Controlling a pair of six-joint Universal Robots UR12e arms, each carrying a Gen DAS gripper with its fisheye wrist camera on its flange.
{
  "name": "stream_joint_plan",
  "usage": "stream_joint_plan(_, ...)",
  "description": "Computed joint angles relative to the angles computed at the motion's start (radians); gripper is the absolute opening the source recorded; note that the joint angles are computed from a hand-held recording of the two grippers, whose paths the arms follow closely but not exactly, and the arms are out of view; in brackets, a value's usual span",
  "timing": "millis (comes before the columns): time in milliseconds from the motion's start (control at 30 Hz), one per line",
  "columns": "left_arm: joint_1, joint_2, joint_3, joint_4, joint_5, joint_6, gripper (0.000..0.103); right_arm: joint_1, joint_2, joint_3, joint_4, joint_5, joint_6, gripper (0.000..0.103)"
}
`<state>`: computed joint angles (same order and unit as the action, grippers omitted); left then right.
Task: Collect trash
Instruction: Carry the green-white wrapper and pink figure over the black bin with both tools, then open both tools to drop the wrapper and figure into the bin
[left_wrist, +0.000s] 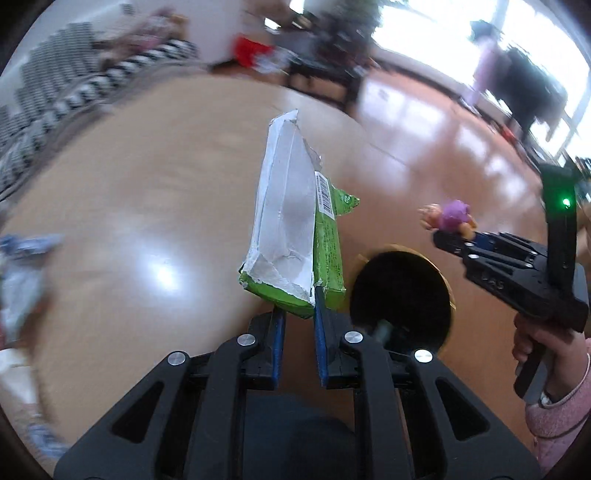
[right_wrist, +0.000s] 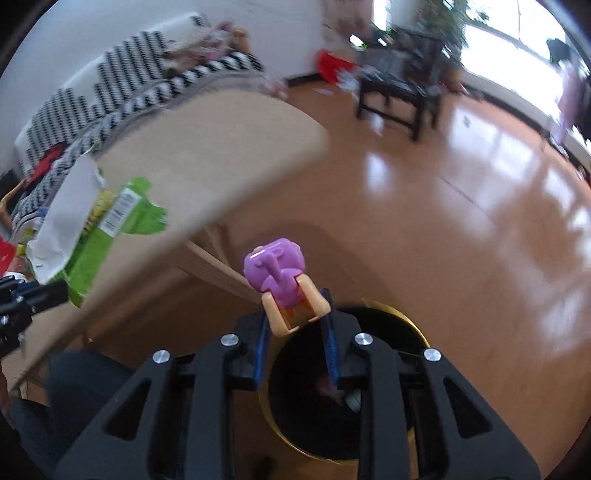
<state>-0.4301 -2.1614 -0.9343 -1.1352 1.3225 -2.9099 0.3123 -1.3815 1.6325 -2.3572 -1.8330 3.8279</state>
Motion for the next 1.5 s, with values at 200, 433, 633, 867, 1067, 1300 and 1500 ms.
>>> stream_joint_plan(200, -0.082, -0.069, 0.031, -0.14, 0.029, 0.084, 0.013, -0.052, -0.05, 0.146, 0.0, 0.081, 0.064, 0.026)
stream_joint_plan(433, -0.098, -0.135, 0.083, -0.294, 0.042, 0.079, 0.013, -0.084, -0.044, 0.226, -0.006, 0.186, 0.082, 0.025)
stream_joint_plan(633, -0.114, -0.206, 0.176, -0.359, 0.069, 0.089, 0.013, -0.101, -0.017, 0.233, 0.005, 0.245, 0.077, 0.025)
stream_joint_plan(867, -0.117, -0.241, 0.21, -0.403, 0.051, 0.101, 0.013, -0.114, 0.011, 0.221, 0.024, 0.29, 0.094, 0.026)
stream_joint_plan(1067, -0.118, -0.266, 0.234, -0.449, 0.037, 0.086, 0.013, -0.112, 0.042, 0.19, 0.052, 0.3, 0.097, 0.026)
stream_joint_plan(1300, -0.117, -0.286, 0.262, -0.46, 0.031, 0.123, 0.014, -0.109, 0.052, 0.181, 0.055, 0.302, 0.107, 0.026)
stream_joint_plan(1500, -0.11, -0.263, 0.219, -0.385, 0.057, 0.086, 0.067, -0.111, 0.033, 0.195, 0.008, 0.292, 0.133, 0.062)
